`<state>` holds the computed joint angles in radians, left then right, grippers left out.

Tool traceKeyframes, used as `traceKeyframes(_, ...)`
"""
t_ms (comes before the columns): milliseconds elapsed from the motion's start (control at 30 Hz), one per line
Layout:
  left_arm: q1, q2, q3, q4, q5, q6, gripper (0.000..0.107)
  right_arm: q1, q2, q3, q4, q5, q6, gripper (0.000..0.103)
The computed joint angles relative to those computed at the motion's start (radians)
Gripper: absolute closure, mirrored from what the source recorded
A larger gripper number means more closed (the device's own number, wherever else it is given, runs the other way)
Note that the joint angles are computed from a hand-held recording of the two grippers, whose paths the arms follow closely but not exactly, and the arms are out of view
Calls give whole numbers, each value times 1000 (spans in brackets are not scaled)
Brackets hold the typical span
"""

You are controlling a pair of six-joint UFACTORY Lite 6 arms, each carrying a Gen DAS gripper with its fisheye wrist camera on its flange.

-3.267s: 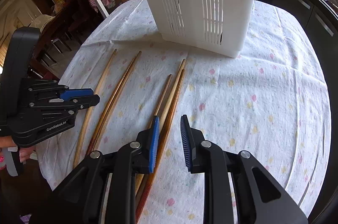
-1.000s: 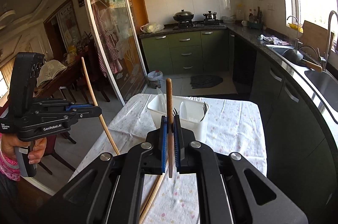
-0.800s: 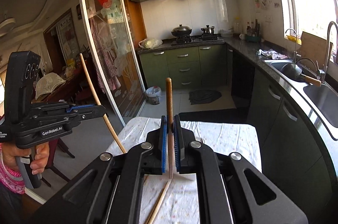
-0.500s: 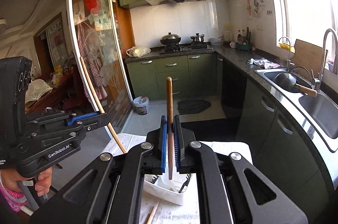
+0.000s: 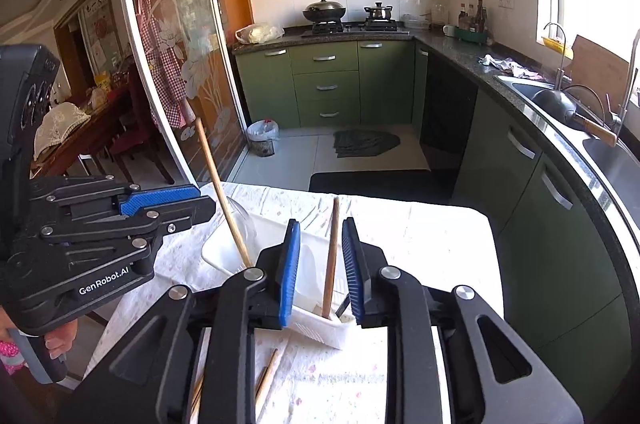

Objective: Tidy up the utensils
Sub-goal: 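Move both tools back over the remaining wooden chopsticks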

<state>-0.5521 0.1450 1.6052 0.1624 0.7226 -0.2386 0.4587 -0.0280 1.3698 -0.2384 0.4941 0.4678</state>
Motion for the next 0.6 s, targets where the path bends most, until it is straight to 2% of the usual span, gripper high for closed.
traceKeyframes(67,-4,-60,-66,-3,9,1,92,11,-81,-65,-3,-8,21,78)
traceKeyframes(100,-4,-95,-107,-13,16,9,91,21,-132,-108,-3,-12,29,70)
traceKeyframes(133,-3,-131,-153,-30,25,21,89,33,-188,-149,1,-8,32,57)
traceKeyframes(200,0,-206,-271,-60,41,39,87,84,-296,-245,-26,0,73,43)
traceKeyframes(367,10,-330,-611,-95,27,49,87,274,-481,-486,-110,61,207,23)
traceKeyframes(400,20,-337,-667,-112,16,57,87,305,-491,-523,-108,76,219,20)
traceKeyframes(500,45,-329,-774,-132,-24,53,87,379,-493,-632,-104,68,271,19)
traceKeyframes(600,47,-315,-818,-134,-55,23,87,424,-491,-739,-163,21,394,19)
